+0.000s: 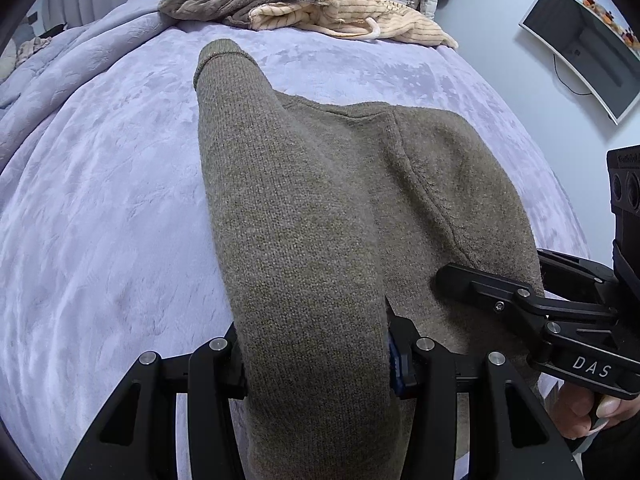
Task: Fold small clothes
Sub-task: 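Lift the gripped sweater edge with both tools and fold it over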
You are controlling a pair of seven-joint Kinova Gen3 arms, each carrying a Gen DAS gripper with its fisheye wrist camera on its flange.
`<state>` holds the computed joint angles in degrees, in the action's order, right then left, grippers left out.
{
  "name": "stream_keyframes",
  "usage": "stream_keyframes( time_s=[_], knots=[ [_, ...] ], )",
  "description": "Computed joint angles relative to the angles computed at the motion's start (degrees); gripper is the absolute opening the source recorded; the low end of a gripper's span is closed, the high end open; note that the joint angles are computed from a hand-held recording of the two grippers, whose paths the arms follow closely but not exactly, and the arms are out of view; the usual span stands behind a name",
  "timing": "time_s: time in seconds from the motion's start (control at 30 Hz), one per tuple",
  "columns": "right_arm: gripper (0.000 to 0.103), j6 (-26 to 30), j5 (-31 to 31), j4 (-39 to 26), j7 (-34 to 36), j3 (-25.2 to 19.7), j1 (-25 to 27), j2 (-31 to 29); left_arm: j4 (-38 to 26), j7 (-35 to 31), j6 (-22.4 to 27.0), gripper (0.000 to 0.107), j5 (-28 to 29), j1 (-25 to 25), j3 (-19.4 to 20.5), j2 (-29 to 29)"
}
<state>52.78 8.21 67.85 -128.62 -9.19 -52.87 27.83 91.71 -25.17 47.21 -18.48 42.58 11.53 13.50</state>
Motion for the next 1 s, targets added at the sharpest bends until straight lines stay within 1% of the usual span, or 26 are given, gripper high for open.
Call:
stream_keyframes(
  time_s=[0.17,0.37,0.63,0.87,1.0],
  knots=[
    [0.035,0.21,1.04,1.04,-1.23,-0.13,-1.76,-1.12,1.54,3.34,0.97,0.05,-1.83,1.73,0.41,-1.69],
    [0.035,-0.89,1.64,3.21,-2.57,-0.81,-2.96,-2.25,2.84,7.75,3.08,0.05,-4.8,3.68,1.74,-2.83],
    [0.035,-1.57,2.7,5.55,-4.55,-1.42,-4.67,-3.51,4.58,13.27,4.54,0.05,-7.46,5.81,3.63,-3.88],
    [0.035,-1.63,4.27,7.07,-6.74,-1.81,-6.57,-4.0,7.49,16.58,3.07,0.05,-8.13,6.42,4.85,-5.07],
    [0.035,-2.21,4.46,7.92,-7.37,-2.2,-6.89,-4.26,8.25,18.76,3.08,0.05,-9.16,7.12,5.37,-5.28]
  ],
)
